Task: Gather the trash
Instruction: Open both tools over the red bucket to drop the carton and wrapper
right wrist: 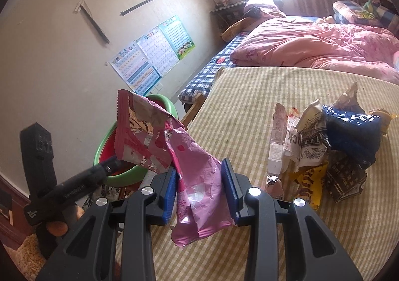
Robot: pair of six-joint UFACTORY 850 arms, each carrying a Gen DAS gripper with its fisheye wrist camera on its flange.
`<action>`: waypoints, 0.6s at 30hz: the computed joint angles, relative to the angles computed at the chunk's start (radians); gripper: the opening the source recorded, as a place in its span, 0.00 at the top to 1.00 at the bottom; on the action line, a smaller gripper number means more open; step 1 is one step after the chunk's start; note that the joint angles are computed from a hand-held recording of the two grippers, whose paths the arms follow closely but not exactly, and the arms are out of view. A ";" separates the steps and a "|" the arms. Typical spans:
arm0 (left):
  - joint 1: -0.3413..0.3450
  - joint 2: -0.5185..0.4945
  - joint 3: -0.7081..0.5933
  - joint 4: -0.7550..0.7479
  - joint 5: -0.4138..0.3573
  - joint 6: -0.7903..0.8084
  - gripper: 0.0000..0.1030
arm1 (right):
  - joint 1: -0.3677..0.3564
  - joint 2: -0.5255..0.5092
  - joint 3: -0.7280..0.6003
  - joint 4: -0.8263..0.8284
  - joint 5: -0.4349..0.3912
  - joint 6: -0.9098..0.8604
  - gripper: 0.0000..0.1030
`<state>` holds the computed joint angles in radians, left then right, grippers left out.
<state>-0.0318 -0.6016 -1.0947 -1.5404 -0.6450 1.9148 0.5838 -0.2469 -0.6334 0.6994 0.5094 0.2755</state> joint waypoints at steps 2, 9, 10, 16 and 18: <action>-0.010 -0.020 -0.021 0.090 0.008 -0.056 0.51 | 0.008 -0.001 -0.002 0.038 0.005 -0.014 0.67; -0.019 -0.049 -0.034 0.233 -0.032 -0.111 0.37 | 0.028 -0.013 -0.009 0.135 0.009 -0.043 0.67; -0.020 -0.050 -0.035 0.240 -0.045 -0.110 0.36 | 0.031 -0.015 -0.011 0.150 0.010 -0.049 0.67; -0.060 -0.043 -0.020 0.269 -0.074 -0.083 0.27 | 0.051 -0.010 -0.012 0.264 0.025 -0.108 0.66; -0.079 -0.036 -0.006 0.257 -0.058 -0.056 0.25 | 0.057 -0.005 -0.009 0.291 0.029 -0.122 0.66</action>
<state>-0.1104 -0.6376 -1.1004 -1.2839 -0.7026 1.8584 0.6409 -0.2523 -0.6426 0.9899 0.5389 0.1532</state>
